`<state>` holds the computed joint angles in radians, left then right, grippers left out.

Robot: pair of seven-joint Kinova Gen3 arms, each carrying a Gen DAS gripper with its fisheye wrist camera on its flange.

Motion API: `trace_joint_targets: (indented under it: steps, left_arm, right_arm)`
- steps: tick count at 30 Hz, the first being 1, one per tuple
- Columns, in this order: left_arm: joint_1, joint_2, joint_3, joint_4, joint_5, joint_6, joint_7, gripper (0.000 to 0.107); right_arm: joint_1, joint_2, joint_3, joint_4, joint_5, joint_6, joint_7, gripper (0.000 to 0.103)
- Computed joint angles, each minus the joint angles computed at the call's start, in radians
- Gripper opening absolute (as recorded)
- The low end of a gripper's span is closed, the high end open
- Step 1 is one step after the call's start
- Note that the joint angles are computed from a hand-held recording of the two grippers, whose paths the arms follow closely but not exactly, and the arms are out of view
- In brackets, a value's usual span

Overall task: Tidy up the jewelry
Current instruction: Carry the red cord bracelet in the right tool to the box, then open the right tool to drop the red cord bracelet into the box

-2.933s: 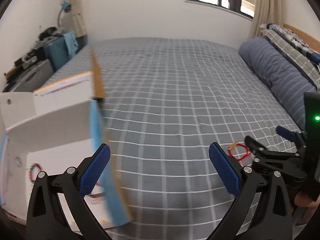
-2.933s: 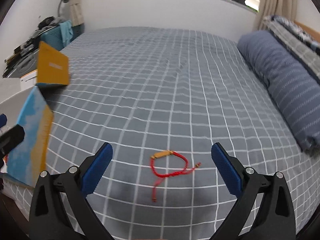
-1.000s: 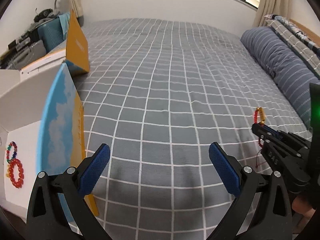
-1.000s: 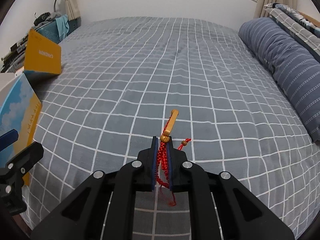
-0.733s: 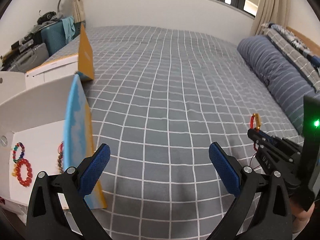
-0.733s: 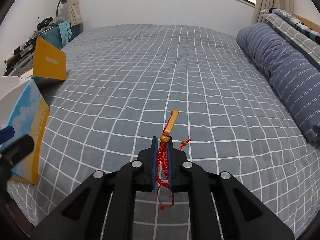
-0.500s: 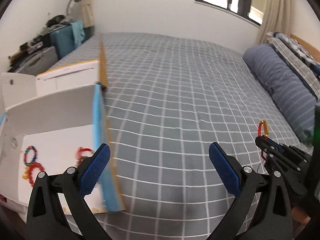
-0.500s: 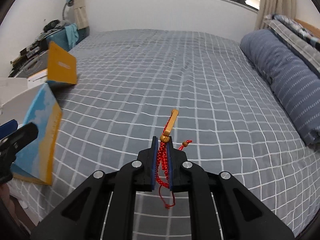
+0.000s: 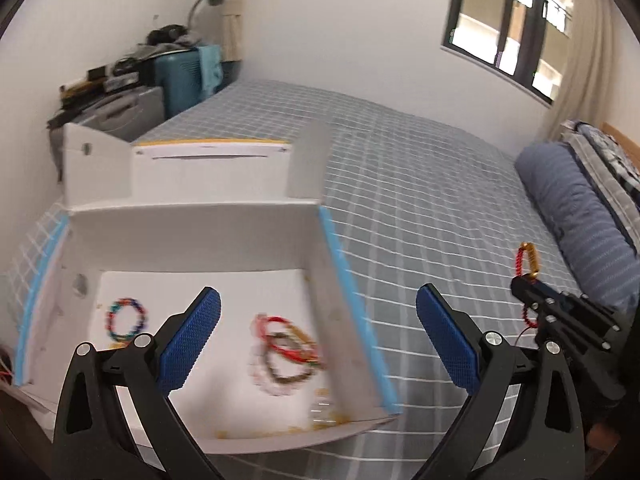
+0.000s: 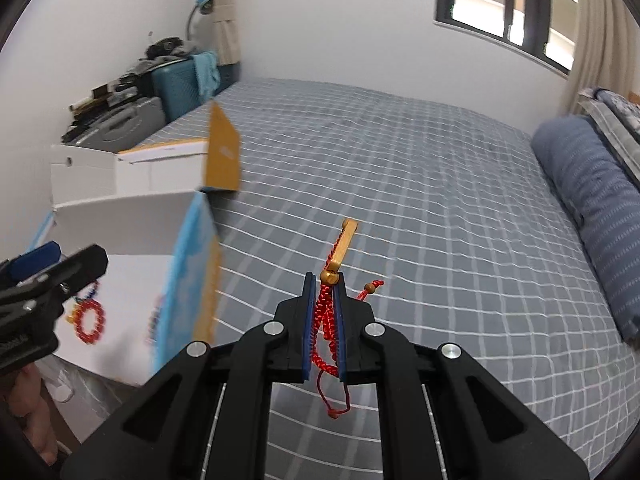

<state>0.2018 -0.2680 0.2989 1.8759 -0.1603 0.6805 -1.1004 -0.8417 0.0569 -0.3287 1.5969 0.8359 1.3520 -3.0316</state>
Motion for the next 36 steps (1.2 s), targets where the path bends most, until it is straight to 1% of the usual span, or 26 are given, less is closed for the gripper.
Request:
trace_joint_targets:
  steps: [3,5,7,10,15,17,20,22,24,25,28,32,34,35,36]
  left_arm:
    - [-0.008,-0.022,-0.070,0.009,0.024,0.011,-0.052,0.096]
    - [-0.043,-0.026,-0.076,0.007,0.012,0.026,-0.049,0.096]
    - [-0.066,-0.022,-0.104,0.001,0.024,0.047,-0.059,0.096]
    - [-0.096,-0.016,-0.106,-0.009,0.011,0.068,-0.062,0.096]
    - [-0.095,-0.022,-0.150,-0.003,0.043,0.066,-0.136,0.096]
    - [-0.099,-0.027,-0.176,0.002,0.068,0.063,-0.162,0.096]
    - [-0.139,-0.028,-0.149,0.010,0.045,0.061,-0.136,0.096]
    - [-0.138,-0.021,-0.175,0.014,0.059,0.058,-0.166,0.096]
    - [-0.127,-0.016,-0.215,0.019,0.097,0.053,-0.218,0.097]
    - [-0.130,-0.015,-0.218,0.021,0.105,0.051,-0.228,0.097]
    - [-0.155,-0.014,-0.206,0.024,0.096,0.053,-0.224,0.097]
    - [-0.167,0.004,-0.209,0.025,0.101,0.060,-0.232,0.097]
    - [-0.181,0.022,-0.186,0.017,0.076,0.076,-0.201,0.097]
    - [-0.194,0.030,-0.157,0.014,0.041,0.083,-0.165,0.097]
    - [-0.198,0.036,-0.142,0.011,0.019,0.091,-0.146,0.097]
  right_arm:
    - [-0.017,0.050,0.006,-0.071,0.015,-0.004,0.021,0.008]
    - [-0.038,0.087,0.021,-0.121,0.026,0.004,0.034,0.008]
    - [-0.060,0.121,0.040,-0.170,0.027,0.002,0.066,0.008]
    - [-0.095,0.167,0.069,-0.240,0.028,-0.001,0.118,0.008]
    - [-0.145,0.222,0.119,-0.325,0.021,-0.029,0.161,0.008]
    - [-0.153,0.243,0.137,-0.355,0.003,-0.054,0.179,0.008]
    - [-0.168,0.272,0.164,-0.389,-0.021,-0.090,0.189,0.008]
    - [-0.169,0.294,0.176,-0.408,-0.048,-0.111,0.210,0.008]
    - [-0.160,0.308,0.183,-0.416,-0.095,-0.142,0.240,0.008]
    - [-0.158,0.318,0.187,-0.420,-0.114,-0.155,0.253,0.008]
    - [-0.163,0.351,0.210,-0.440,-0.151,-0.154,0.276,0.008]
    - [-0.153,0.380,0.230,-0.456,-0.206,-0.155,0.307,0.009]
    - [-0.141,0.390,0.232,-0.462,-0.240,-0.161,0.337,0.011]
    - [-0.142,0.396,0.237,-0.467,-0.248,-0.159,0.341,0.011]
    - [-0.144,0.400,0.243,-0.471,-0.254,-0.155,0.343,0.011]
